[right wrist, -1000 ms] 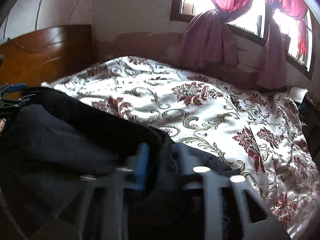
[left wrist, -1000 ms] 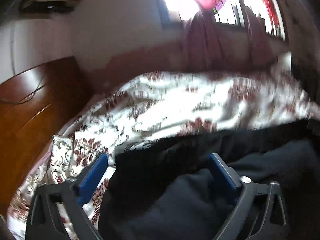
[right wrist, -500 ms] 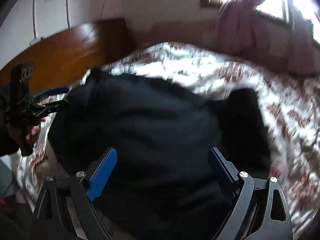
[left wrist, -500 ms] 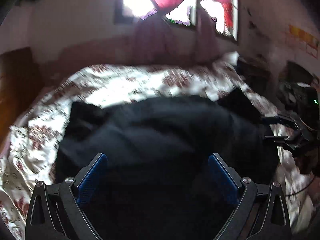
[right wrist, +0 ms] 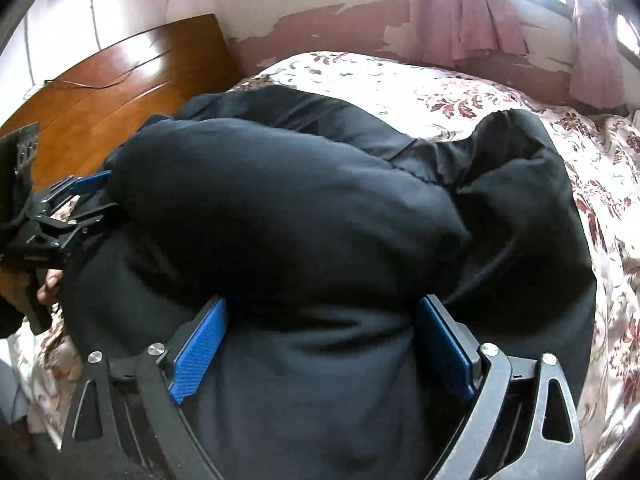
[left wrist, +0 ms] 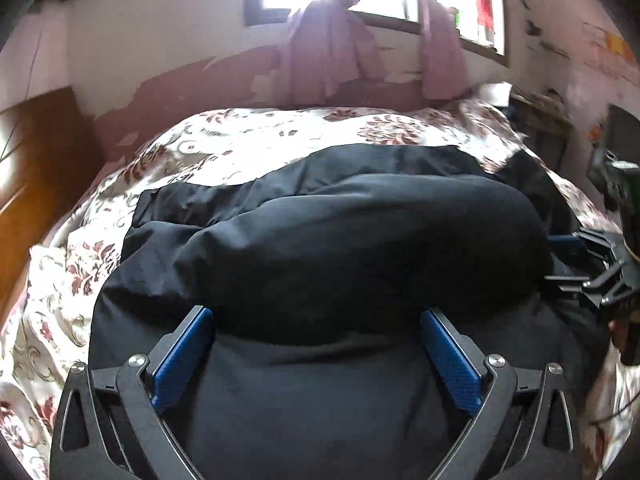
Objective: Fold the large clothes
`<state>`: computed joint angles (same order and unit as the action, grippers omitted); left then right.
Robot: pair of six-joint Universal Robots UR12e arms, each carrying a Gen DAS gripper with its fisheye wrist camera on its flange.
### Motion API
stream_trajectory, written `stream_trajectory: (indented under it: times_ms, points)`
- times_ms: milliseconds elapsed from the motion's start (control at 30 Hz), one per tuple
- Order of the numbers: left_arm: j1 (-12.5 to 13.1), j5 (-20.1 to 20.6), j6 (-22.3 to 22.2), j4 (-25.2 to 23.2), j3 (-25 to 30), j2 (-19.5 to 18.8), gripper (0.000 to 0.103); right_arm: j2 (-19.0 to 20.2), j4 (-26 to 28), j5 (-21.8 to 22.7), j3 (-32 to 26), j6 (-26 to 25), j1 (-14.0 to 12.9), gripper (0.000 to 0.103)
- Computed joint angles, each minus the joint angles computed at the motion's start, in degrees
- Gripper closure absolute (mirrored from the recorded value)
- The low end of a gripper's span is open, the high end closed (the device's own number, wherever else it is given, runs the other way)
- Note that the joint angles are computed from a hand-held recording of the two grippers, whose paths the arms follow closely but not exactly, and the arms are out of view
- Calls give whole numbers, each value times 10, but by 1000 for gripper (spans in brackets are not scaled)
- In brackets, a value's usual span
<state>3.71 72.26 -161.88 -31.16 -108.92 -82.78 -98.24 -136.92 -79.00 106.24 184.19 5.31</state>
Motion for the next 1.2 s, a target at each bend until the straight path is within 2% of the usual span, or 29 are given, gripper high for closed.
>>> stream_trajectory:
  times_ms: [300, 467, 533, 600, 867, 1200]
  points:
    - [-11, 40, -38, -8, 48, -49, 0, 50, 5, -39, -45, 15, -2, 10]
    - [0, 19, -83, -20, 64, -67, 0, 64, 1, -36, -50, 34, -15, 10]
    - [5, 1, -85, -49, 74, -75, 0, 70, 1, -29, -52, 37, -17, 10]
    - [6, -7, -84, -53, 75, -80, 0, 75, -4, -23, -51, 37, -18, 10]
    - [6, -24, -90, -5, 55, -87, 0, 78, -34, 8, -32, 44, -24, 8]
    - [15, -55, -99, 16, 43, -90, 0, 80, -65, 31, -19, 56, -30, 7]
